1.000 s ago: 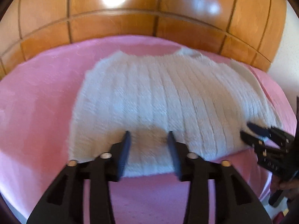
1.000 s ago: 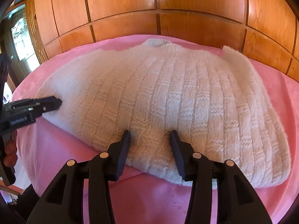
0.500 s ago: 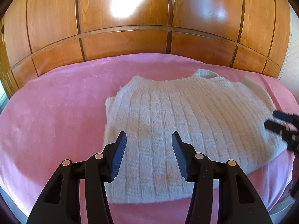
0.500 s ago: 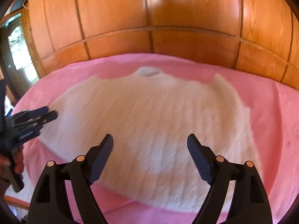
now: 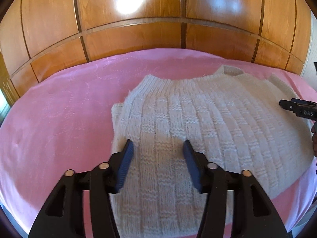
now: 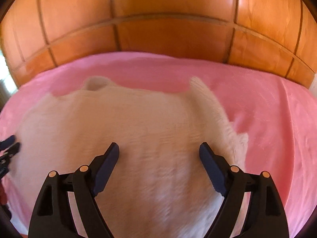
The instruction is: Fold small clothes
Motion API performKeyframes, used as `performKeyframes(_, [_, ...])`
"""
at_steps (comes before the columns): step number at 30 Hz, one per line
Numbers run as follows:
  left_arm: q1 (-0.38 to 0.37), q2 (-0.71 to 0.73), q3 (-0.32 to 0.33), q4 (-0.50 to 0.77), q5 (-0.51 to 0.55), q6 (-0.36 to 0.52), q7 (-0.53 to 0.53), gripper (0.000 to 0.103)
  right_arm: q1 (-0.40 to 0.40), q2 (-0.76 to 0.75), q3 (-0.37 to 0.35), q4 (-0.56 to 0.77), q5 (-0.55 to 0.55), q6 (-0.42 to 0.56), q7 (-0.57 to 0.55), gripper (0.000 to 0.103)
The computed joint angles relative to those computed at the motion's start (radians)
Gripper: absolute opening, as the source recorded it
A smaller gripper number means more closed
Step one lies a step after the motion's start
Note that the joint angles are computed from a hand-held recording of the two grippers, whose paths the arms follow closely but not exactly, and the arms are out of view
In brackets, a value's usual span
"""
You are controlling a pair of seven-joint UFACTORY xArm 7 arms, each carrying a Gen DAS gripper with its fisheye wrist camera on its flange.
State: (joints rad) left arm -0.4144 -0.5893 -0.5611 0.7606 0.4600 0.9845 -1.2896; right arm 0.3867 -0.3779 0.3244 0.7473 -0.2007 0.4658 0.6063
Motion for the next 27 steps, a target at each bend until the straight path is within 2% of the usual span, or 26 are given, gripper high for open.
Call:
performKeyframes(3, [0.002, 0.012, 0.003, -0.011, -0.002, -0.008, -0.010, 0.061, 0.004, 0.038, -0.035, -0.001, 0.044, -0.030, -0.014, 0.084])
performKeyframes(8, [0.006, 0.023, -0.011, -0.007, 0.014, 0.003, -0.050, 0.061, -0.012, 0.049, -0.032, -0.009, 0.034, -0.063, 0.000, 0.087])
performKeyframes(14, [-0.006, 0.008, -0.004, -0.001, 0.010, 0.014, -0.071, 0.061, 0.034, 0.006, -0.085, -0.038, 0.127, -0.075, -0.085, 0.089])
performKeyframes(17, [-0.012, -0.006, -0.005, -0.004, 0.002, 0.018, -0.076, 0.061, 0.067, -0.050, -0.122, -0.067, 0.208, -0.073, -0.144, 0.092])
performKeyframes(27, [-0.015, -0.023, -0.028, 0.002, -0.011, 0.037, -0.094, 0.061, 0.037, -0.239, -0.143, -0.168, 0.288, -0.028, -0.162, 0.096])
